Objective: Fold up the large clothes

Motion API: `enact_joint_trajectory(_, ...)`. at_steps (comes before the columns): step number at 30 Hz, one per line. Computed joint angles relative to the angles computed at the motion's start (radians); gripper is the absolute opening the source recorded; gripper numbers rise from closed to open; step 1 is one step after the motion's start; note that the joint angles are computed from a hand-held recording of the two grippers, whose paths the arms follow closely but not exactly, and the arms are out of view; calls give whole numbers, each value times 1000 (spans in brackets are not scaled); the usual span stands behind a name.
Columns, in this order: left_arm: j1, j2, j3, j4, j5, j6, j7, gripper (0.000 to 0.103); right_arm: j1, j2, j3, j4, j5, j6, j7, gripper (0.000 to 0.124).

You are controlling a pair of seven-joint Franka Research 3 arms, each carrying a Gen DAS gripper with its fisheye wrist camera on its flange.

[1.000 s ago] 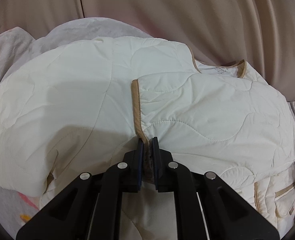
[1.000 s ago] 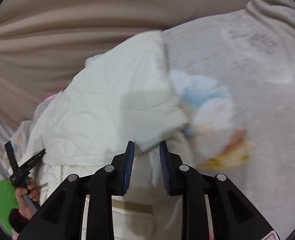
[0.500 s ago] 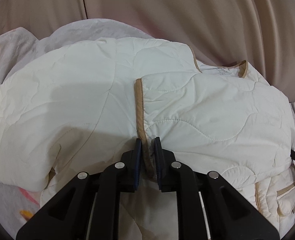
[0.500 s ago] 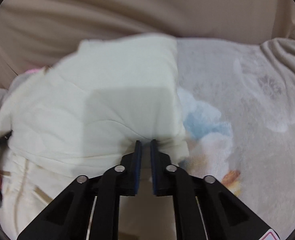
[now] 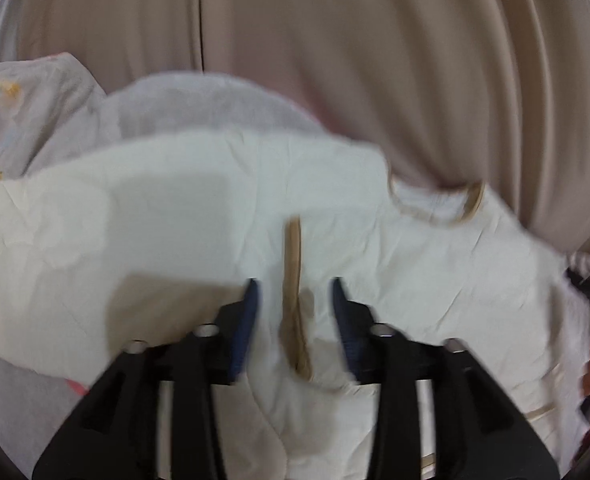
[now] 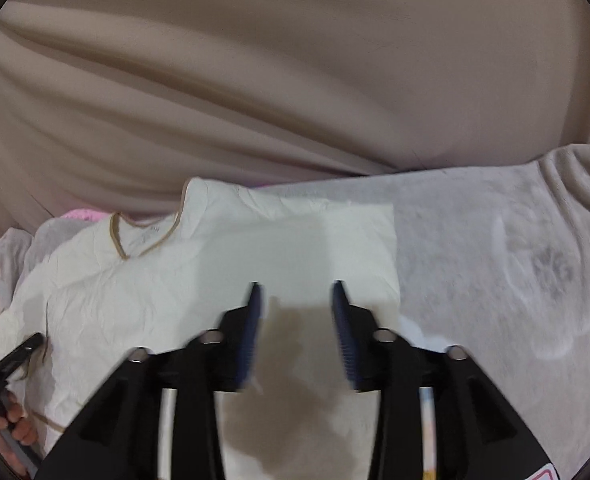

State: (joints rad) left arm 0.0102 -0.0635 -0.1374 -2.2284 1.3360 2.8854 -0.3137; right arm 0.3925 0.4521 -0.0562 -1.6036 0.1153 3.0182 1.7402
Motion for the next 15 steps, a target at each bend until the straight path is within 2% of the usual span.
enact_joint_trajectory(1, 7, -13, 5, 10, 30, 14, -43, 70, 32, 21, -46, 23, -19, 10, 40, 67)
enact_joint_trajectory(2, 14, -10, 11, 24, 33, 40, -49, 86, 58, 39, -88, 40, -32, 21, 82, 70)
enact_joint_trajectory(3, 20, 14, 24, 48, -29, 89, 12, 94, 73, 59, -118, 59, -38, 27, 119, 74)
enact_joint_trajectory(4, 23, 43, 33, 66, -123, 128, 103, 94, 71, 80, -129, 83, -31, 23, 149, 77)
enact_joint_trajectory(5, 25, 78, 37, 80, -274, 155, 242, 94, 49, 96, -117, 105, -13, 12, 165, 77)
enact_joint_trajectory(7, 37, 159, 21, 112, -553, 183, 464, 94, -18, 137, -58, 164, 43, -26, 185, 77)
enact_joint_trajectory(8, 65, 191, -17, 123, -677, 189, 570, 90, -58, 152, -15, 185, 76, -40, 179, 78)
enact_joint_trajectory(9, 88, 234, -52, 143, -785, 196, 662, 77, -105, 170, 41, 209, 113, -53, 158, 78)
enact_joint_trajectory(10, 78, 255, -53, 160, -822, 179, 702, 67, -157, 192, 109, 238, 155, -71, 115, 72)
enact_joint_trajectory(11, 39, 273, -18, 186, -789, 156, 690, 50, -188, 211, 152, 266, 183, -95, 74, 62)
enact_joint_trajectory(12, -13, 280, 31, 210, -726, 128, 659, 29, -215, 229, 191, 295, 204, -123, 19, 31)
enact_joint_trajectory(13, -61, 279, 79, 220, -666, 116, 616, 18, -227, 241, 214, 318, 215, -153, -41, 20)
enact_joint_trajectory(14, -92, 274, 111, 222, -621, 129, 585, 11, -215, 231, 203, 307, 213, -136, -60, 17)
enact_joint_trajectory(15, -137, 265, 165, 225, -529, 136, 497, 11, -217, 207, 214, 265, 232, -71, -102, 15)
